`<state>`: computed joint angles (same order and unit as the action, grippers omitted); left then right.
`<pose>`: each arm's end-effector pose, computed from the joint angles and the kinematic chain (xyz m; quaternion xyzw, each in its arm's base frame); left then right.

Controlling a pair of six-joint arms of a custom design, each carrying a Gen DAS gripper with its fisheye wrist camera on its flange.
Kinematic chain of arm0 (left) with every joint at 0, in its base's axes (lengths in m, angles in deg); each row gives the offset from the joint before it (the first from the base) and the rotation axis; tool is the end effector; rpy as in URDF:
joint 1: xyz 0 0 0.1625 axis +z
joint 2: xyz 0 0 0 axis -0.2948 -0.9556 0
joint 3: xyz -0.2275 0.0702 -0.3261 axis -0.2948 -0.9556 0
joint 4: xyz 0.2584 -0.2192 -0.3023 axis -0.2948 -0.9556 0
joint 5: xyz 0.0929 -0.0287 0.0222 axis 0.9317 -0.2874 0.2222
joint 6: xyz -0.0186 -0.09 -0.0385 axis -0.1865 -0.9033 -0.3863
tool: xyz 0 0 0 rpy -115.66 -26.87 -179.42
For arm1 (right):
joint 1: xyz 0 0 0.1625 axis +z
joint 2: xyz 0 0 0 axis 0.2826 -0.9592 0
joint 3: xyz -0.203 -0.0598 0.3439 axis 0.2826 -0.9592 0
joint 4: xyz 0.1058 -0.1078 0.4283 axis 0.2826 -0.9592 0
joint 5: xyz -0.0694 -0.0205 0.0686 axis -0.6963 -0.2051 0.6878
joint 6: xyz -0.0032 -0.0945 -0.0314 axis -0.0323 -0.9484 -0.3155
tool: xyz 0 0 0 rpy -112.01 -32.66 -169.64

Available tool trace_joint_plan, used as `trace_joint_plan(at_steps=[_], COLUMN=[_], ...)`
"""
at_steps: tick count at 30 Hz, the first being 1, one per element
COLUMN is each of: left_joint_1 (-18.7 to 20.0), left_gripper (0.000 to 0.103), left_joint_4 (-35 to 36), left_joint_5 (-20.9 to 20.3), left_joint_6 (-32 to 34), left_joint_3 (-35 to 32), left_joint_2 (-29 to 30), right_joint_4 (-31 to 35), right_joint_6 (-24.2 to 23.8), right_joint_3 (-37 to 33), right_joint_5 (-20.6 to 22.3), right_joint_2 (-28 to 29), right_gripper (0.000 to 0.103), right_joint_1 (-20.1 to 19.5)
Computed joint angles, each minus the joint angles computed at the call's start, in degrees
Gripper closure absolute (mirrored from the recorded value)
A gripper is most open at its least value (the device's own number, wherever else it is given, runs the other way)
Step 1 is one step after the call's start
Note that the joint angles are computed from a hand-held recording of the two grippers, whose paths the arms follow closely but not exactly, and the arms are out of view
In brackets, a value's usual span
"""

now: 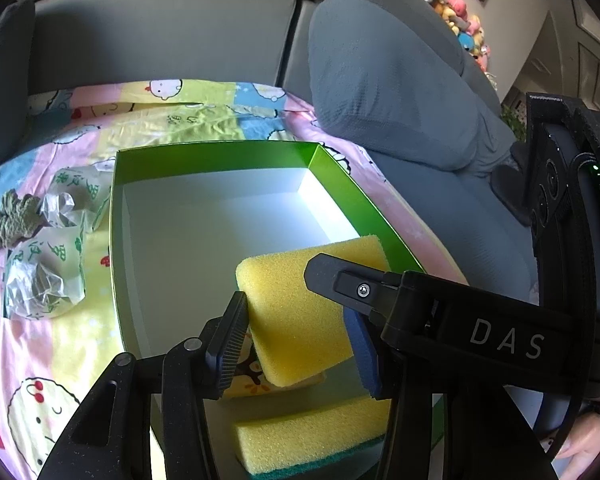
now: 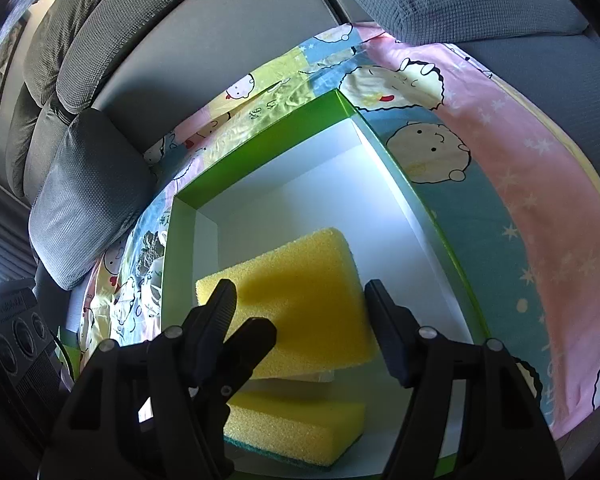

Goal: Organize objects
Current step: 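Open the right tool to release the yellow sponge into the box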

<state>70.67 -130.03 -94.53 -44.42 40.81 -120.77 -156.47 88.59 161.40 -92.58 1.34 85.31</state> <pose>-0.1790 -0.5204 0.1137 0.3009 0.9283 -0.1881 0.1112 0.1954 -0.5180 0.1038 -0.0673 -0.9198 0.3479 0.1684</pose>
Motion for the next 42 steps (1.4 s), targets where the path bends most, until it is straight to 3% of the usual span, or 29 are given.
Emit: trace_joint_plan(at_steps=[14,24,34,42], left_joint_1=[-0.4,-0.6,0.1,-0.6], left_gripper=[0.053,0.053,0.053,0.053], left_joint_4=[3.8,3.7,3.5,2.0], left_joint_5=[4.3,4.8,1.8,1.1], left_joint_6=[-1.9,-1.7,-1.4,0.0], left_joint_3=[-1.1,-0.9,-0.4,1.2], left_joint_2=[0.5,0.7,-0.5,-3.7], right_joint_4=[3.4,5.3,7.0,4.1], right_joint_6=[1.0,2.1,3.3,2.5], right_joint_3=[-1.1,-1.9,-2.8,-2.0], right_joint_5=[3.1,1.9,-0.1,-0.1], right_joint_2=[0.6,1.1,1.6,1.0], right_gripper=[0.036,0.034,0.029,0.026], right_joint_1=[-1.5,-1.4,-1.1,-0.1])
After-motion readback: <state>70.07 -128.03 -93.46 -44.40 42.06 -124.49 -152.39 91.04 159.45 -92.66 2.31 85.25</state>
